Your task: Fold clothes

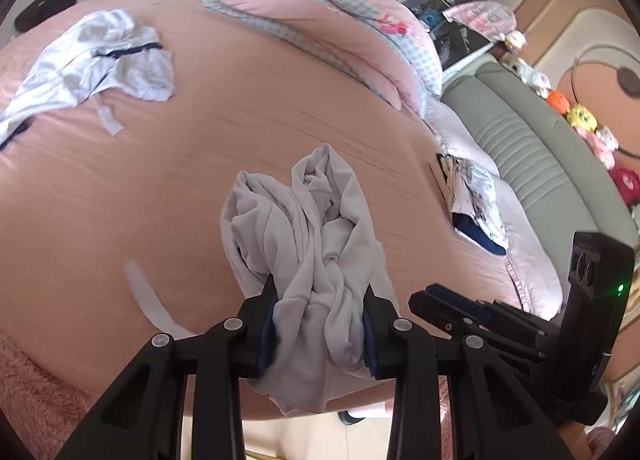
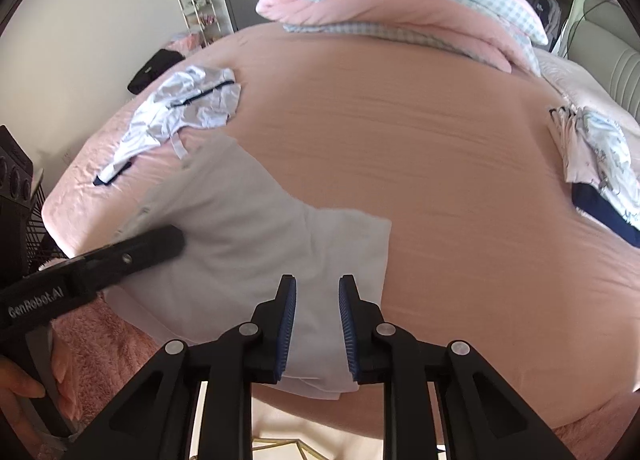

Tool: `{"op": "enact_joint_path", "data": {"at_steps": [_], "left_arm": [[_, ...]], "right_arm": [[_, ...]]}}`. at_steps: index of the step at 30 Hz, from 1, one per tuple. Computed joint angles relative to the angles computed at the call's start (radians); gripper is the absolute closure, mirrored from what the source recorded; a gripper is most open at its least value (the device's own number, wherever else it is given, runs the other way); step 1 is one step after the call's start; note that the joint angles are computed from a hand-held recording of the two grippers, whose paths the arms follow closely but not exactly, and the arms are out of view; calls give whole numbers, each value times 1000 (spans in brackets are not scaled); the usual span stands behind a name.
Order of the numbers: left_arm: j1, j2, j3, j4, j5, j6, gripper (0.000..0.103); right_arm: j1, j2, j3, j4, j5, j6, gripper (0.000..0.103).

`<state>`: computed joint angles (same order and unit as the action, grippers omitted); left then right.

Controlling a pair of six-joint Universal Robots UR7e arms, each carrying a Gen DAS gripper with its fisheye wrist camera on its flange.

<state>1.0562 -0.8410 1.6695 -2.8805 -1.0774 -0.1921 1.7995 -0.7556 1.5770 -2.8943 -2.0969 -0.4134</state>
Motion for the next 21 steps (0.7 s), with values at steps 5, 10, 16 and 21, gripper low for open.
{"op": "enact_joint_path", "data": {"at_steps": [5, 10, 16, 21], "left_arm": [[33, 6, -19, 60, 55, -63, 72], [94, -20, 16, 27, -35, -148, 67], [122, -9, 0, 15, -98, -168, 54], [137, 21, -19, 5, -125, -192, 36]], "right_arm": [[-72, -9, -20, 127, 58, 153, 72], [-156, -27, -34, 259, 253, 258, 58], [-195, 4, -81, 339, 408, 291, 46], [-182, 51, -118, 334, 393, 257, 70]]}}
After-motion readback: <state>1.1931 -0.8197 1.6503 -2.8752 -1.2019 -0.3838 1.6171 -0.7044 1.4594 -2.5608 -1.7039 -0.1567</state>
